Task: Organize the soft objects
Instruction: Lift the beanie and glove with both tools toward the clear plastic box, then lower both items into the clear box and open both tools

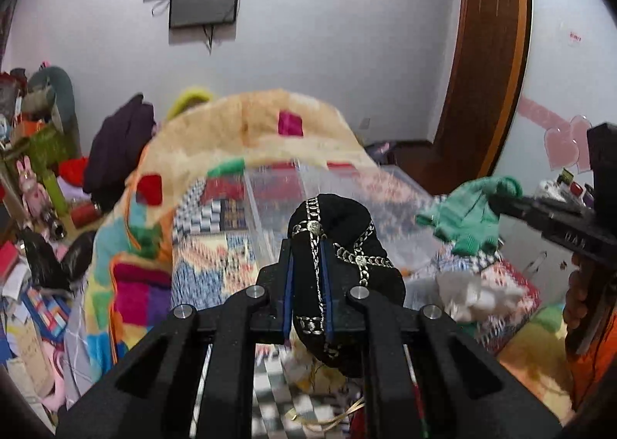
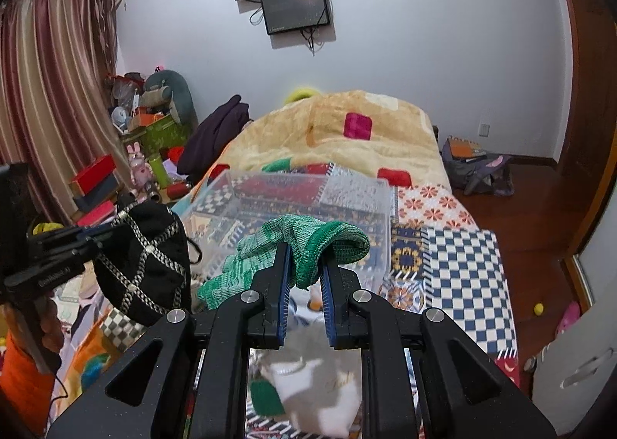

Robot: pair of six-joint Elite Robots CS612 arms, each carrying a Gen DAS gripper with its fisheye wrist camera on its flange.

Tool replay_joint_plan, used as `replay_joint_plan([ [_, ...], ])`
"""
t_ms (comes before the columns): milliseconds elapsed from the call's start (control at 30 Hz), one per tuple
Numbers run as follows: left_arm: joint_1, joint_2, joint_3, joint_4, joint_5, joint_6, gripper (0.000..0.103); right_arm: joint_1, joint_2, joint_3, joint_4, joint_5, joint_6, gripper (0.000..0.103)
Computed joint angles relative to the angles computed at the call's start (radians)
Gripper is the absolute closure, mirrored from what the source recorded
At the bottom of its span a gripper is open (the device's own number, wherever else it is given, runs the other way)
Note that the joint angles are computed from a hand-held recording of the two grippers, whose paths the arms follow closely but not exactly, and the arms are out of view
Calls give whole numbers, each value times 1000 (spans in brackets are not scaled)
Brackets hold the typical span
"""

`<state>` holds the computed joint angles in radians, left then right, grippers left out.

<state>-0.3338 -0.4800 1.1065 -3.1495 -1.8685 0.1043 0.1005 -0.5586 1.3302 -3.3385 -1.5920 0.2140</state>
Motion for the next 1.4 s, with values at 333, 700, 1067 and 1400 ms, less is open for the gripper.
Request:
replay_joint_plan([
  [333, -8, 63, -128, -53, 23, -67, 92, -8, 33, -88, 32, -29, -19, 90],
  [700, -20, 174, -339, 155, 27, -60, 92, -22, 101, -226, 218, 4, -48, 89],
  [1067, -39, 237, -463, 420, 87, 18, 84, -21, 132, -297, 414, 26, -115, 88],
  [1400, -39, 161, -328, 294, 86, 38, 40, -18, 101, -247, 364, 0, -110, 40],
])
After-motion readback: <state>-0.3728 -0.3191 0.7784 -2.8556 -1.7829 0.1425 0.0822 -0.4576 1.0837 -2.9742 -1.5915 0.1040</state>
